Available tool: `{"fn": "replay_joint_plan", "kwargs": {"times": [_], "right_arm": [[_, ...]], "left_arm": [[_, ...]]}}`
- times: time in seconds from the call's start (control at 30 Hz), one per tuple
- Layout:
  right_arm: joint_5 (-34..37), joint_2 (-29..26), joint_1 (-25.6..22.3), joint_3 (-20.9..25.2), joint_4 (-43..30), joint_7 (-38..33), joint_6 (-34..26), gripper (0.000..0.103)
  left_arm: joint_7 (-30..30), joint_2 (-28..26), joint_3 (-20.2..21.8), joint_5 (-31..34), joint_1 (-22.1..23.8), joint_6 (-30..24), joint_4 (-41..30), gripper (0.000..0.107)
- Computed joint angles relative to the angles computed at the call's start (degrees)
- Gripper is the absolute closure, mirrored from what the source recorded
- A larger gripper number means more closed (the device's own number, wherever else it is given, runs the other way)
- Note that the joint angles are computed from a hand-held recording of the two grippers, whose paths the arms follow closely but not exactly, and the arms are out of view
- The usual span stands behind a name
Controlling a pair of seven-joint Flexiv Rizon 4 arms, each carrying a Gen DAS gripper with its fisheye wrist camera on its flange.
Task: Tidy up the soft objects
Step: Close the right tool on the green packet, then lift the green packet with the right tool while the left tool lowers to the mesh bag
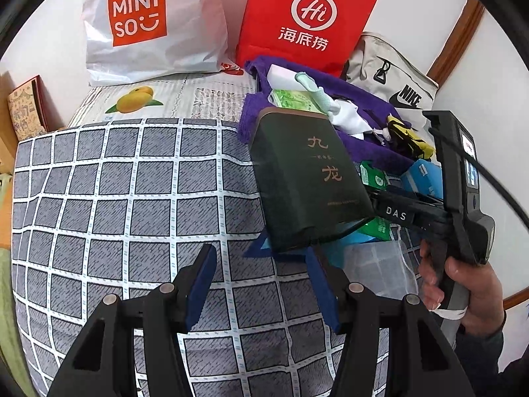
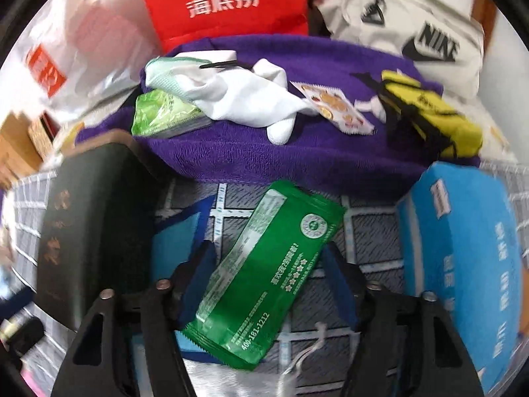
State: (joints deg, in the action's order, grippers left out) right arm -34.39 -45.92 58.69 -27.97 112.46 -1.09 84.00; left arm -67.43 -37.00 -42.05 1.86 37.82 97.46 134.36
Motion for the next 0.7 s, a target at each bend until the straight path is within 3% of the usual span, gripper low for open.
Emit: {"fn": "replay_joint_plan", "kwargs": {"times": [0.03,0.13,0.23,0.37,0.43,0.53,0.7], "right_arm": [[-0.36,0.04,0.72,-0.95,0.59,0.05,0.44,0.052],[0.62,0.47,1.16,-1.86,2.75,-1.39,4.34,0.056],[2.5,1.0,2.47,-3.2,5.59,-3.14,6.85,0.056],[4.81,0.42,3.35,-3.14,4.76,-5.49,5.26,0.05],[6.13,-0.61,6.11,-5.56,5.14,-5.65,6.04,0.047],[7.68,-2.68,8.1,-8.4,5.21,-7.76,9.64,0.062],[11.81,-2.6,9.69,-9.81,6.54,-10.87,13.45,0.069]], "left_arm": [[-0.09,0.22,-0.08,-0.01,0.1,-0.01,0.18,0.053],[-0.45,0.9,-0.07,0.18,0.14,0.61,0.88,0.053],[-1.08,1.44,-0.15,0.45,0.19,0.73,1.55,0.053],[-1.8,2.04,0.29,0.59,-0.44,0.66,1.93,0.053],[-2.0,2.41,0.59,0.57,-0.88,0.56,2.01,0.053],[-2.23,3.01,0.97,0.46,-1.4,0.48,2.16,0.053],[-3.04,4.59,1.78,0.02,-2.48,0.98,2.81,0.053]]}}
